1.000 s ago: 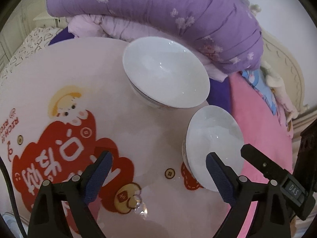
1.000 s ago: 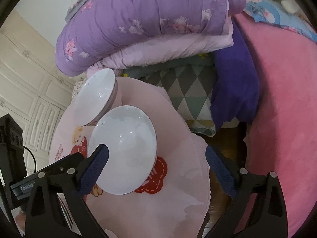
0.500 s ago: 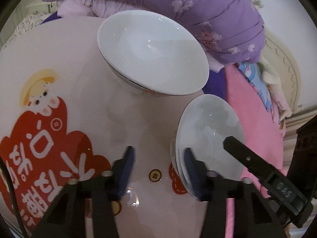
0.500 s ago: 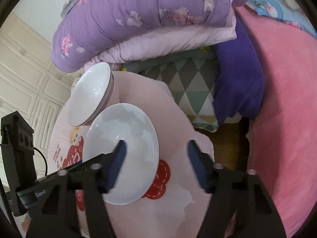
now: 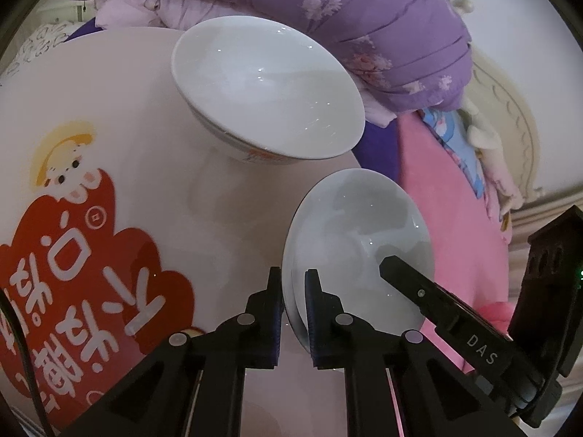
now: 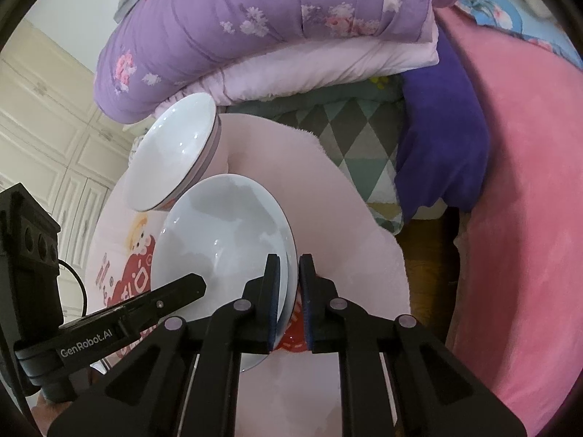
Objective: Organize plates and bowls
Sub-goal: 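Close both grippers on the rims of the white bowls, then carry the held bowls with both grippers toward the plate stack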
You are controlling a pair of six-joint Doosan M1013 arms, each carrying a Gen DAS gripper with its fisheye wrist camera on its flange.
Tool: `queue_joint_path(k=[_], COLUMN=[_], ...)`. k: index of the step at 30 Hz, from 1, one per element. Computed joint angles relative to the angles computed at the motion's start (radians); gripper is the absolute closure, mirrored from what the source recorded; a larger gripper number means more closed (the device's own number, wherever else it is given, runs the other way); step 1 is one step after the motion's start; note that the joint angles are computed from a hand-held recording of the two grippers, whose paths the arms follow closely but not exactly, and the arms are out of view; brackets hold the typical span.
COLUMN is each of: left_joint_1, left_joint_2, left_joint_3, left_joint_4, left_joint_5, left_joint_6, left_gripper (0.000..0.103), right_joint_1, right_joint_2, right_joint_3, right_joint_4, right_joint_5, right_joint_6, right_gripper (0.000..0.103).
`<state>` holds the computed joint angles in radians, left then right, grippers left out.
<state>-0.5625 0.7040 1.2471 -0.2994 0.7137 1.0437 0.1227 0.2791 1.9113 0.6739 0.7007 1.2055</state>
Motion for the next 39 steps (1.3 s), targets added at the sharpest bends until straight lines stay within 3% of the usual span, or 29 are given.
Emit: queue_joint_path(k=[18, 31, 39], left_joint_1=[-0.004, -0.029, -0.044], left_joint_2=[-0.110, -0.263, -0.350], left_joint_3=[0.130, 0.267, 0.348], left_joint_4=[0.019, 0.104, 0.088], left_joint_5=[-0.053, -0.069, -0.057], left_joint_6=[0.008, -0.017, 0.014], left_gripper=[0.095, 0.095, 0.095], right_joint_1=[0.046, 0.080, 0.103], right_joint_2=[-0.065, -0.157, -0.223], right_joint_3=[0.033, 0.061, 0.102], right_joint_4=[-0.008, -0.021, -0.048], right_joint_5=[-0.014, 0.005, 0.014], right_joint_6=[0.020, 0.038, 0.044], right_gripper=[0.092, 0.092, 0.092])
